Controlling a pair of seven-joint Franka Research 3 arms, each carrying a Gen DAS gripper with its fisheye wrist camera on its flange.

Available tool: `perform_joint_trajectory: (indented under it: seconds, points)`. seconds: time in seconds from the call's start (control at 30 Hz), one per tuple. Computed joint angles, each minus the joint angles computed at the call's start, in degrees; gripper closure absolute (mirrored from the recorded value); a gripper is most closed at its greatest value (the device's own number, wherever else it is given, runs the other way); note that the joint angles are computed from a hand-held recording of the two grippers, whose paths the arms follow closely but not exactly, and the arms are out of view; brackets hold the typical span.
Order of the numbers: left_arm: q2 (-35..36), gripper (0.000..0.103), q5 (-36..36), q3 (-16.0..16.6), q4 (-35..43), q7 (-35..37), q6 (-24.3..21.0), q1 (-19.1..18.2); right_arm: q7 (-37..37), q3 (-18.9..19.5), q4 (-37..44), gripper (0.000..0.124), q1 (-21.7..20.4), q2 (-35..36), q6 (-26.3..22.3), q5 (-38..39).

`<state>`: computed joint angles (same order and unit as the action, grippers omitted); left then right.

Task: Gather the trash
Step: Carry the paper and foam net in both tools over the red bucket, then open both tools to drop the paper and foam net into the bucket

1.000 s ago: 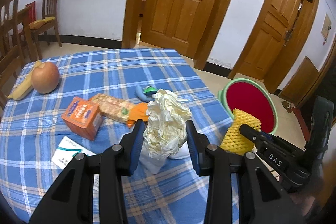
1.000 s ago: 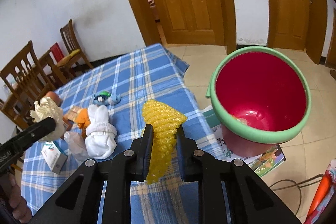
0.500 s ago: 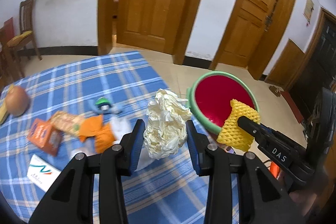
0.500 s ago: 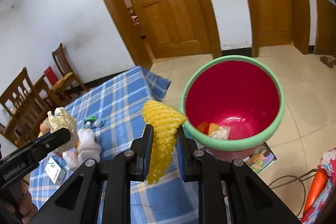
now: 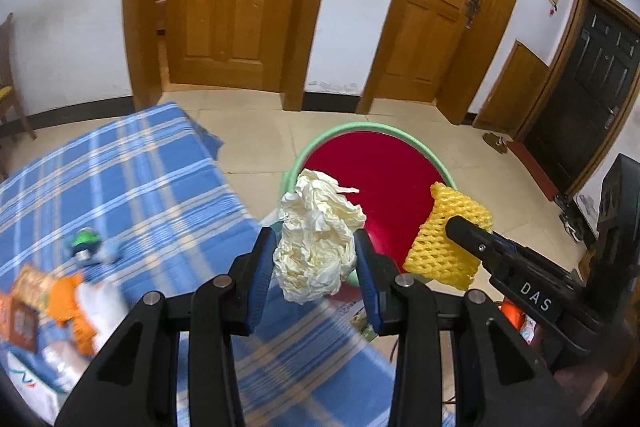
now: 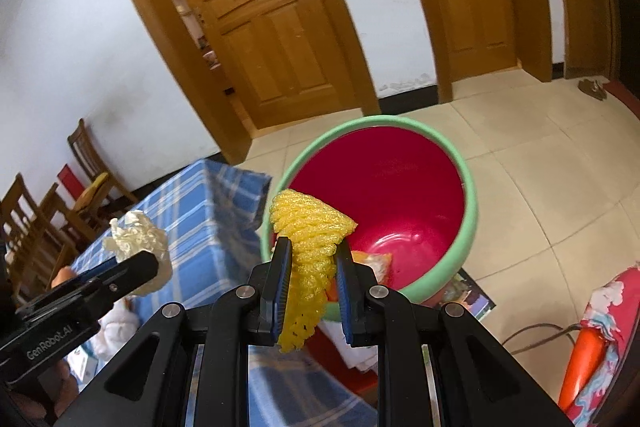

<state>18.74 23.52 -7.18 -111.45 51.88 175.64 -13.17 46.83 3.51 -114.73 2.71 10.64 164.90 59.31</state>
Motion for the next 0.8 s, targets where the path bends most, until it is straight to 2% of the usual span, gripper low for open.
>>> perform_joint_trajectory:
  seconds: [0.23, 0.53, 0.6, 0.8]
  points:
    - [8.6, 0.064, -2.9, -3.5, 11.4, 6.4, -6.4, 0.5, 6.7, -1.0, 3.6, 0.102, -0.9, 4.2, -0.9, -6.2]
    - [18.0, 0.063, -5.8, -4.0, 25.0, 12.1, -14.9, -1.6, 13.2, -0.6, 7.2, 0.095, -2.8, 8.4, -1.5, -12.4]
    - [19.0, 0.054, -6.2, -3.5, 26.6, 12.1, -16.0, -2.2, 14.0, -0.4, 7.8, 0.092, -3.3, 8.9, -2.1, -13.1]
    - [19.5, 0.051, -7.3, -3.1, 27.4, 11.8, -16.5, -2.5, 15.5, 0.0, 8.5, 0.088, -4.3, 9.7, -2.0, -14.2]
